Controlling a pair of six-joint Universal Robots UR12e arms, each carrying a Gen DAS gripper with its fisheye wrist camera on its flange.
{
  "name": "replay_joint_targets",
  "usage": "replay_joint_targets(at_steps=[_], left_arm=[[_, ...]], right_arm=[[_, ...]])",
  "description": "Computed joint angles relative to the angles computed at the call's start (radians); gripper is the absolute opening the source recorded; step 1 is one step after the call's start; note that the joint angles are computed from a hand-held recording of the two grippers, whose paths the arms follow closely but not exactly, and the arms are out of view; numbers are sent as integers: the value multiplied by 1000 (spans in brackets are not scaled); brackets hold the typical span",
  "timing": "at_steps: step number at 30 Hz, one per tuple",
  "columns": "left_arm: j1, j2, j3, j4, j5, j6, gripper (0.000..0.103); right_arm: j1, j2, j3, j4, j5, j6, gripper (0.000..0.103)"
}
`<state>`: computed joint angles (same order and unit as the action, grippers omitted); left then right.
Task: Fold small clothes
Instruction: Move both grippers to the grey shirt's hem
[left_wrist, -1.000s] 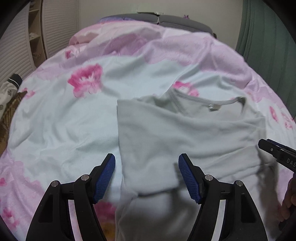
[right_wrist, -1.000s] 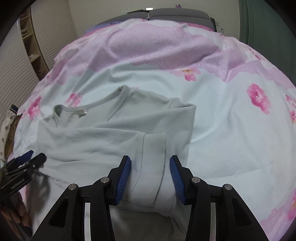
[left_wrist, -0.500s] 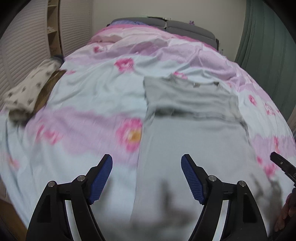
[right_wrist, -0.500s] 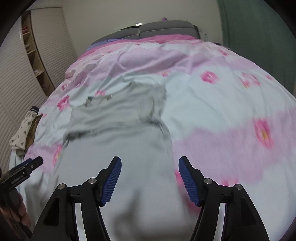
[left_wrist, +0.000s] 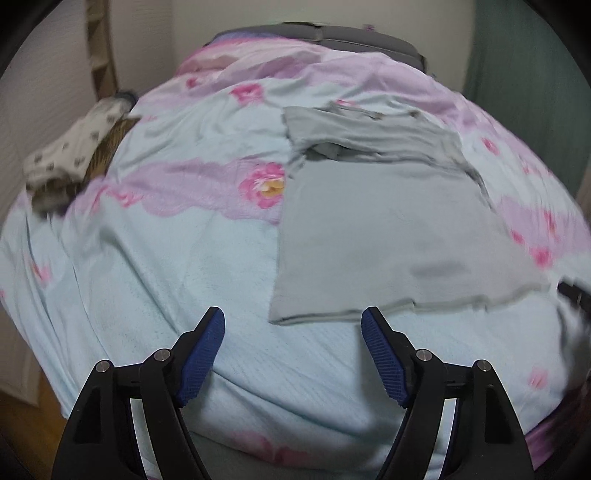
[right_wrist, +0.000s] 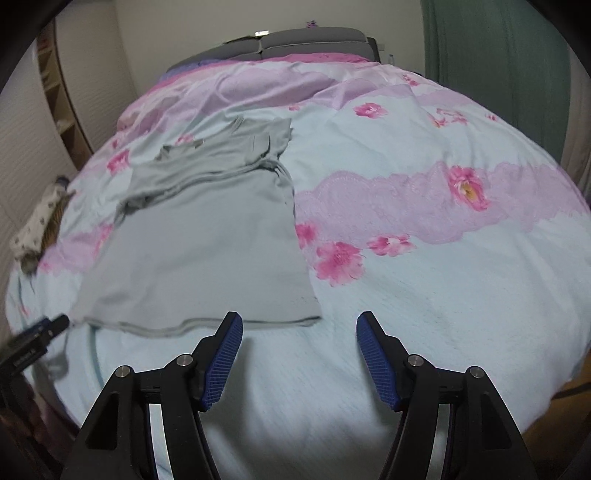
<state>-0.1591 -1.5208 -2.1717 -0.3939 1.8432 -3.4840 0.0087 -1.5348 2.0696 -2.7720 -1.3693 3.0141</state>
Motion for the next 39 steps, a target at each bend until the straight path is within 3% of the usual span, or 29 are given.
replay_joint_targets(at_steps=[6,11,14,19,23,28,34,39], left_arm=[[-5,-21,-16,28,36,96,76],[-15,-37,-19,54,116,180,76],[-45,-65,-18,109,208,304,76],[-77,-104,-25,224,272,442,62],[-83,-125,-23,275,271,501,52],[-72,-124,-24,273,222,512,35],[-59,-113,-34,272,177,503,31],[-46,-91,-44,254,137,492,31]], right_arm=[[18,26,-15,29,-67,-82,65],[47,46,-6,-35,-150,-163,65],[63,51,5,-85,-190,-219,65],[71,55,18,-137,-211,-259,65],[79,63,22,-171,-227,-280,64],[98,77,28,-235,-258,-338,56],[119,90,25,-246,-282,-423,37],[104,44,54,-220,-257,-535,36]])
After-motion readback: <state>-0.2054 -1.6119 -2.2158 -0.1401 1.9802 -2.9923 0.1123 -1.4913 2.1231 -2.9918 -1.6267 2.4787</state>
